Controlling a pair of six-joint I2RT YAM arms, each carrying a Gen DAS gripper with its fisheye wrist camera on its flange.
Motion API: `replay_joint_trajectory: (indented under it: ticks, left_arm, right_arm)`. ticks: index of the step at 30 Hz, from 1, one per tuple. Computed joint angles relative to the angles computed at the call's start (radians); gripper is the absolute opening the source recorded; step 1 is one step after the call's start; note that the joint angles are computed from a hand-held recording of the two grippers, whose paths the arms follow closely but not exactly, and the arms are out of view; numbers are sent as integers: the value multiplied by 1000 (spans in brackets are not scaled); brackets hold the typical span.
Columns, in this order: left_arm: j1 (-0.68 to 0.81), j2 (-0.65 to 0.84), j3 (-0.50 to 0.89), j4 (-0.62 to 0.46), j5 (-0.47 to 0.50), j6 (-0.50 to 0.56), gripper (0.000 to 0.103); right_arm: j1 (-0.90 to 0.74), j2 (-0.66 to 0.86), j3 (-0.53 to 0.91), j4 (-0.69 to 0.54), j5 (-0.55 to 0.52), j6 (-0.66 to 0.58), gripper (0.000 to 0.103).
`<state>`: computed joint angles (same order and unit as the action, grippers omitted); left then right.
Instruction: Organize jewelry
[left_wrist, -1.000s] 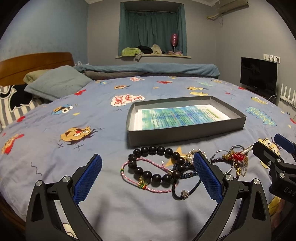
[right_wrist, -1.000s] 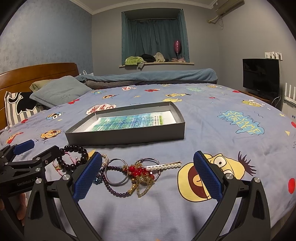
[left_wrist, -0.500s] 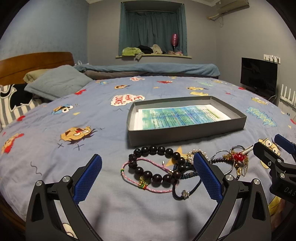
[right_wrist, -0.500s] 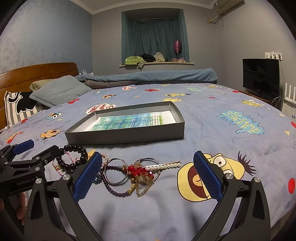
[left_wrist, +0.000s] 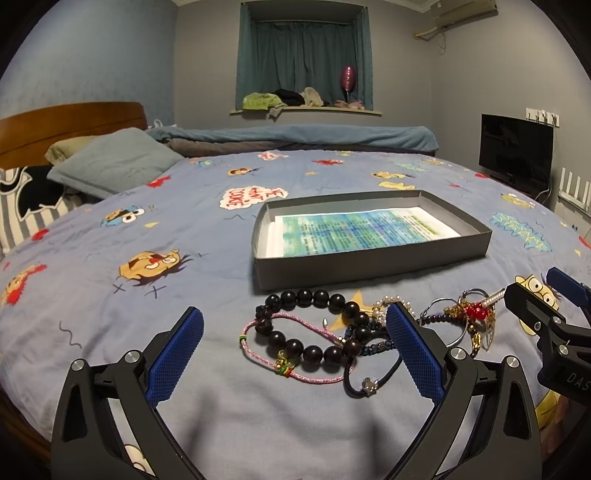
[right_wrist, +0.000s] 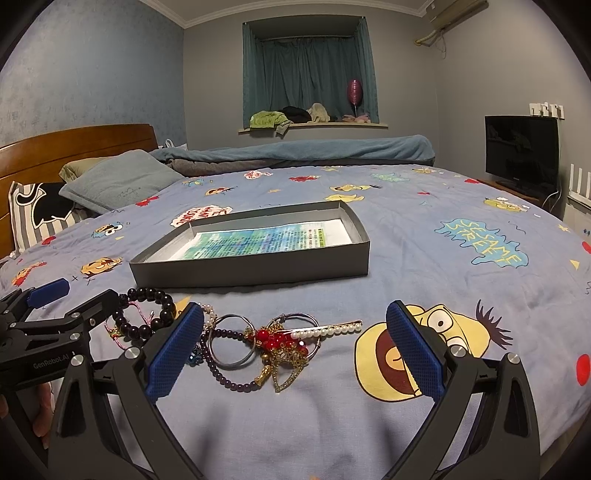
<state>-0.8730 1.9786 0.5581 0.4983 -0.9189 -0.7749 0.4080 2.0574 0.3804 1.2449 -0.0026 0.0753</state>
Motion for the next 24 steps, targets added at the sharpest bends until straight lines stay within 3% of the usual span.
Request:
replay_joint_trajectory:
  ticks: [18,24]
  left_arm:
    - [4,3,-3,7,14,-12,98]
    - [30,-21,-11,-26,49,-2,98]
  right_arm:
    - [-5,22,7,12,-12,-2,98]
    - [-20,-26,35,-119,-18,3,98]
